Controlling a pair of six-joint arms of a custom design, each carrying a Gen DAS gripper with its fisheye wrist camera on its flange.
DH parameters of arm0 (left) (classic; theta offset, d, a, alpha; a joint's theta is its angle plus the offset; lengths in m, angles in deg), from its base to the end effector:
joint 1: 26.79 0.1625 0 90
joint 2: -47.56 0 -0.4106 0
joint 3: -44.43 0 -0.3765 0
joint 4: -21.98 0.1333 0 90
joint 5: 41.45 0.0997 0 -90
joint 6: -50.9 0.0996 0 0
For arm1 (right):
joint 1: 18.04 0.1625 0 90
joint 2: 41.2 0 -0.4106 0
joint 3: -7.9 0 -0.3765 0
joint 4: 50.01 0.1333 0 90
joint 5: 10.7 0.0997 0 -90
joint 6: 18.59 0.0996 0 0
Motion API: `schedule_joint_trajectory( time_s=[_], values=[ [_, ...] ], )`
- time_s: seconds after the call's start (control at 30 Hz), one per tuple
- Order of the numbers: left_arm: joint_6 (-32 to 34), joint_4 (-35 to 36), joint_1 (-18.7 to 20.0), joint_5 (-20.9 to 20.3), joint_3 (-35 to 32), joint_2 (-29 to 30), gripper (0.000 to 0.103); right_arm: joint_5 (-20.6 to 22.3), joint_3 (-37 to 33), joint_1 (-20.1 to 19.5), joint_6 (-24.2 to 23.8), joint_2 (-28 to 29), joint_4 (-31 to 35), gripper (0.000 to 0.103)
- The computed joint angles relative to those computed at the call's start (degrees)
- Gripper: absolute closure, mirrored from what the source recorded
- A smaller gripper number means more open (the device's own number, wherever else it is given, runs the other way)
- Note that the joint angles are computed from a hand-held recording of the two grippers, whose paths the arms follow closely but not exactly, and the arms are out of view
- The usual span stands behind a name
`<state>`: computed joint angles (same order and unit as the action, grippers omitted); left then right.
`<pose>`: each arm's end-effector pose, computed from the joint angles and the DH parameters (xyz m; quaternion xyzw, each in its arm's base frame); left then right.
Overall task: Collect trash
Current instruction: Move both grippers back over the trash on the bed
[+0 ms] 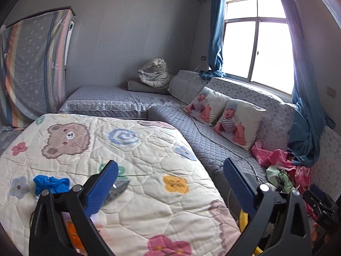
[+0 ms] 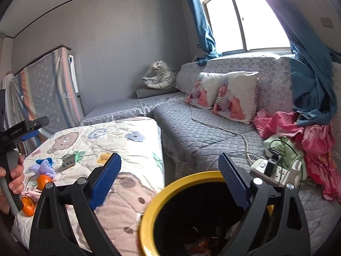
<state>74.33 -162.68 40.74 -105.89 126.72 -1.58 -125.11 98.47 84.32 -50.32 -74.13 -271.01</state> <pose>-0.1086 -0.7238 0.3119 0.2226 0.8158 -0.4971 0.1943 0.2316 -0.6265 0.1372 0.1772 -0.7739 0.5470 0.2654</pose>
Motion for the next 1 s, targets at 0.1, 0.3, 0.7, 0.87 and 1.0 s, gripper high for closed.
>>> schedule_joint_trajectory(
  time_s=[0.1,0.3,0.7,0.87,1.0],
  values=[
    [0.9,-1.5,1.7,0.8,0.9,-2.5,0.008,4.0,-1.9,0.6,1.3,1.0,5.6,0.012],
    [3.6,-6.4,4.3,3.7,6.0,-8.4,0.008,8.8,-7.7,2.9,-1.5,5.5,13.9,0.01],
    [6.5,-11.0,7.4,3.8,22.9,-20.2,0.008,9.1,-27.8,6.6,-3.5,17.5,31.7,0.01],
    [-0.8,-2.6,8.6,-0.2,27.6,-23.9,0.008,8.5,-38.4,7.3,-3.7,23.0,39.4,0.01],
    [-2.9,1.3,9.3,-1.5,28.6,-24.3,0.008,7.4,-50.5,7.6,-2.9,29.1,49.3,0.01]
  ],
)
